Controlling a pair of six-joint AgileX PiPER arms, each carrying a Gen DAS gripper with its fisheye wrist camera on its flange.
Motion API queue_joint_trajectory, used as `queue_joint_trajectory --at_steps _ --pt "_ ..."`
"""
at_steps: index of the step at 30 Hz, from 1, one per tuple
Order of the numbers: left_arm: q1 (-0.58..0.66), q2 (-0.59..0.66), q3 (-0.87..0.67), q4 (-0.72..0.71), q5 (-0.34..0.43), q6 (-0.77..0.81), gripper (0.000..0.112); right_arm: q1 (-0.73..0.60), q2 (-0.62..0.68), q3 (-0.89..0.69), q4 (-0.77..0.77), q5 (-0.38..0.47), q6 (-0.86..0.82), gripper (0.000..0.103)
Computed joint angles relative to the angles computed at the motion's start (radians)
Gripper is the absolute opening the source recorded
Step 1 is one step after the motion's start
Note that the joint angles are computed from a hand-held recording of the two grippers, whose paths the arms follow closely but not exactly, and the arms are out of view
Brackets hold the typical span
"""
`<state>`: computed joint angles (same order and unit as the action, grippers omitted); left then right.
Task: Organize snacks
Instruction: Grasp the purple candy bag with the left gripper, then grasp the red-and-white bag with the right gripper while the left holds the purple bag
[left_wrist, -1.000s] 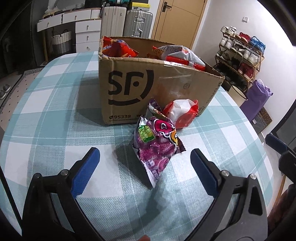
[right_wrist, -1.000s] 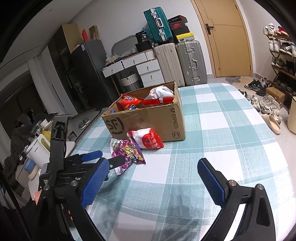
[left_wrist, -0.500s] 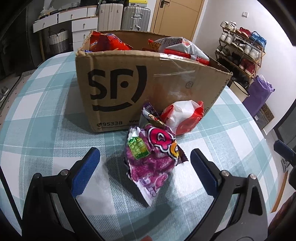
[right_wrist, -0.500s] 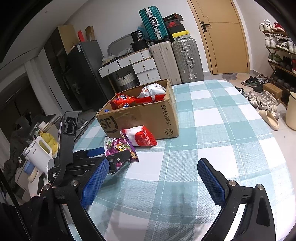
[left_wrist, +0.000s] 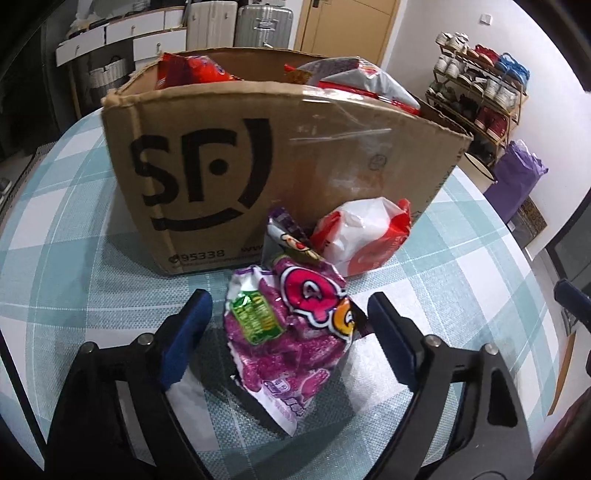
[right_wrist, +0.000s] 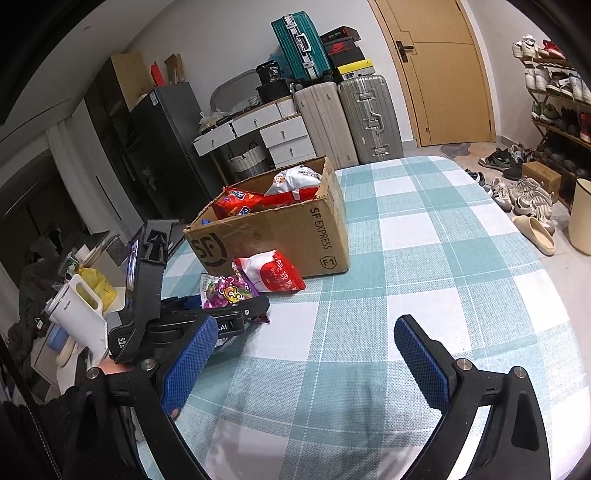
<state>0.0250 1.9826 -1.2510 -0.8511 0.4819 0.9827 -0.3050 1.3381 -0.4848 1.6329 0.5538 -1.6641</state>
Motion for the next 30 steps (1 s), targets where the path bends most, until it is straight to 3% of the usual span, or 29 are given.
queue_joint_trajectory --at_steps 4,14,16,30 --pt "-0.009 0.009 -0.014 -0.011 0.012 0.0 0.067 -0.002 0.001 0.0 -0.003 0.004 0.0 0.098" --pt "-0.004 0.022 -0.028 -0.084 0.037 0.078 0.051 0.003 -0.011 0.009 0.013 0.006 -0.017 0.098" --pt "0.002 0.013 -0.015 -0.125 0.031 0.115 0.041 0.008 -0.014 0.012 0.013 0.004 -0.016 0.098" --pt "0.045 -0.033 0.05 -0.173 0.07 0.215 0.037 0.019 -0.037 0.027 0.019 -0.003 -0.01 0.098"
